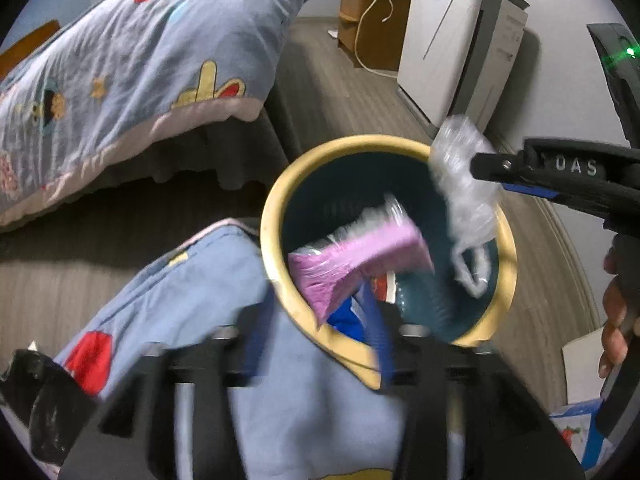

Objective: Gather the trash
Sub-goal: 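Carry the mask and plastic bag over the bin and release both, then return both tools over the cushion toward the black bag and tissue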

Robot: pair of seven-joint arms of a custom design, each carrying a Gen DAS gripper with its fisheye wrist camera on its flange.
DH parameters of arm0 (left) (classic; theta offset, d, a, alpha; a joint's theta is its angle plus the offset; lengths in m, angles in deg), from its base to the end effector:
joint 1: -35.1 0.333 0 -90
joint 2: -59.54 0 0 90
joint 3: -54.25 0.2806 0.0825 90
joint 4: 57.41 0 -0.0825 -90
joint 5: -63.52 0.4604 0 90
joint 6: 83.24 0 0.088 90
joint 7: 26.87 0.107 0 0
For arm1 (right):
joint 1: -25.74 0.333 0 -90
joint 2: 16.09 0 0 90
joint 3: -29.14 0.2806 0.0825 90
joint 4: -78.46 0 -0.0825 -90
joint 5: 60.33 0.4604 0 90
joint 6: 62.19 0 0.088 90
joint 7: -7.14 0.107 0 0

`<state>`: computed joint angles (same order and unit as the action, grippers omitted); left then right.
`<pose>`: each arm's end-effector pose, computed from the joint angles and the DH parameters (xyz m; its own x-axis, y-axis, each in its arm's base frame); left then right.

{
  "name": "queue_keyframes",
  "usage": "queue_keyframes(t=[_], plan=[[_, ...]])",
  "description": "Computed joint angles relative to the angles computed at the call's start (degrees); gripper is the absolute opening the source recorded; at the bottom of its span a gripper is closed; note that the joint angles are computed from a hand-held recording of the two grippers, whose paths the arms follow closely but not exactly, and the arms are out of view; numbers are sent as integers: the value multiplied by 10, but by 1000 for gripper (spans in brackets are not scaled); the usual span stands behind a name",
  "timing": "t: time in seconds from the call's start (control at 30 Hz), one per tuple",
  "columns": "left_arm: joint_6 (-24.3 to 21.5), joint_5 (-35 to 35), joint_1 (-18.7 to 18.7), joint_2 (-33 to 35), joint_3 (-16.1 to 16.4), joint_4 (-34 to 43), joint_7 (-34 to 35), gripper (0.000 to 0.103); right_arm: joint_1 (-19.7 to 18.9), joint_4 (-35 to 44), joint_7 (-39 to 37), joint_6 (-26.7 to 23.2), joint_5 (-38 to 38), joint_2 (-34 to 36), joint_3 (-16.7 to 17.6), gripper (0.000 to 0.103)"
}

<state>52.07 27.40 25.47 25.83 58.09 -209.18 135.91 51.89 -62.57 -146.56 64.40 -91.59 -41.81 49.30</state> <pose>0.4714 -0.0584 0.3942 -0.8356 -0.5493 0.0105 -0.4556 0.6820 -0.5721 0.3724 0.3561 0.4054 -0.7191 -0.6258 -0.3020 -0.4363 0.7449 -0.5047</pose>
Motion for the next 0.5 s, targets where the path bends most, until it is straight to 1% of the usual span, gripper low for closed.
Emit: queue_keyframes(t=[0.03, 0.07, 0.1, 0.13, 0.17, 0.2, 0.23, 0.3, 0.37, 0.5], plan=[[6, -4, -2, -6, 2, -5, 7, 67, 0, -1, 2, 0, -1, -1, 0, 55], [9, -8, -3, -10, 5, -9, 15, 67, -1, -2, 3, 2, 0, -2, -1, 58], [10, -8, -4, -10, 6, -10, 18, 68, -1, -4, 5, 4, 0, -3, -1, 63], [13, -6, -2, -13, 5, -14, 21, 74, -2, -3, 5, 4, -1, -2, -1, 66], [17, -6, -2, -16, 6, -17, 23, 76, -3, 0, 6, 3, -3, 0, 0, 71], [22, -8, -3, -19, 8, -21, 28, 81, -3, 1, 6, 3, -5, 1, 0, 76], [27, -13, -4, -26, 13, -27, 35, 87, -5, 0, 10, 7, -9, 0, 1, 80], [40, -19, -5, -37, 18, -36, 44, 92, -7, 0, 20, 12, -21, -2, 5, 92], [32, -18, -3, -49, 25, -41, 46, 93, -9, 5, 23, 9, -29, -2, 8, 97], [24, -9, 8, -67, 31, -45, 41, 94, -8, 22, 15, -6, -36, 10, 8, 97]])
